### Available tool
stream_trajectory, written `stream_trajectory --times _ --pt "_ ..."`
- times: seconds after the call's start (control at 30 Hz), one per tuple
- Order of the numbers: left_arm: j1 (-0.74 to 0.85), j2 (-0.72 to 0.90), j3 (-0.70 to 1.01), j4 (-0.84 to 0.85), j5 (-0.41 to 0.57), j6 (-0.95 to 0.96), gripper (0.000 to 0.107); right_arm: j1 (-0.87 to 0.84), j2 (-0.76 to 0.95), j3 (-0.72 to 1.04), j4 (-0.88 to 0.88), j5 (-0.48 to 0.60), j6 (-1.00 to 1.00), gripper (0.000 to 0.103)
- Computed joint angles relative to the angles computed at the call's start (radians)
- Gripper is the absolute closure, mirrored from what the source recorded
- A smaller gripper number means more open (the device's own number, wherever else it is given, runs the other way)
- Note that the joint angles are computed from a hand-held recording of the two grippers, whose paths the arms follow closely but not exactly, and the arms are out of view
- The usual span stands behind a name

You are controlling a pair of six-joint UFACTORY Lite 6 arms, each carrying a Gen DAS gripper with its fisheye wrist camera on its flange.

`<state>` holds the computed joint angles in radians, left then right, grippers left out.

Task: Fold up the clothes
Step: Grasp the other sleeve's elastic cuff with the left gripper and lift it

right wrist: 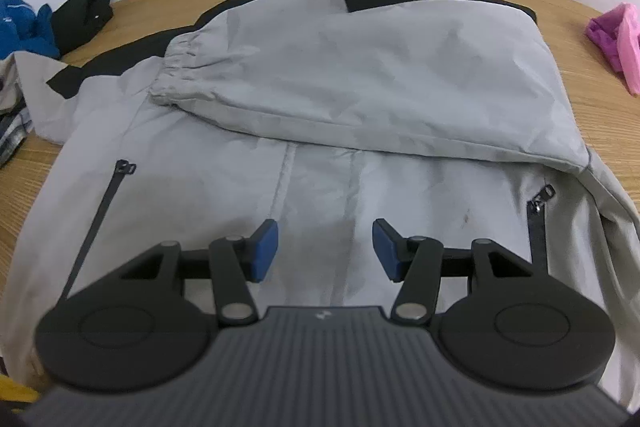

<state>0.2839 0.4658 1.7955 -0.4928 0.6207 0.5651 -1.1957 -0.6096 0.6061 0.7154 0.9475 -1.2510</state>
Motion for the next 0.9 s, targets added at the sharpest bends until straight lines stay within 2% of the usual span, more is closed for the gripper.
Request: stream_trajectory --times 0.07,0.13,0.27,0.43,0.57,0.67,0.77,0.9 --pt "0.005 0.018 0.01 -0.037 0.001 -0.016 0.059 0.006 -0.013 -0.005 0.0 -0.002 -0.008 0.048" --pt "0.012 0.005 -0.009 -0.084 -0.021 -0.031 0.073 0.011 -0.025 -0.01 -0.001 -0.003 -0.017 0.048" --pt "0.048 -0.079 -0.041 -0.102 -0.086 -0.027 0.075 0.006 -0.045 -0.021 0.002 -0.002 -0.036 0.048" --pt "0.087 -0.042 0.204 -0.109 0.042 -0.025 0.075 -0.016 -0.016 -0.021 0.022 0.01 -0.059 0.048" --pt "0.003 -0.144 0.241 -0.12 0.056 0.018 0.075 -0.062 -0.003 -0.029 0.045 0.049 -0.12 0.048" --pt "-0.111 -0.241 0.247 -0.156 0.065 0.046 0.077 -0.14 0.009 -0.03 0.078 0.099 -0.195 0.048" --pt "-0.31 -0.305 0.29 -0.118 0.072 0.022 0.084 -0.268 0.052 -0.006 0.114 0.164 -0.275 0.048" --pt "-0.66 -0.205 0.505 0.014 0.122 -0.106 0.086 -0.452 0.167 0.061 0.153 0.244 -0.374 0.048"
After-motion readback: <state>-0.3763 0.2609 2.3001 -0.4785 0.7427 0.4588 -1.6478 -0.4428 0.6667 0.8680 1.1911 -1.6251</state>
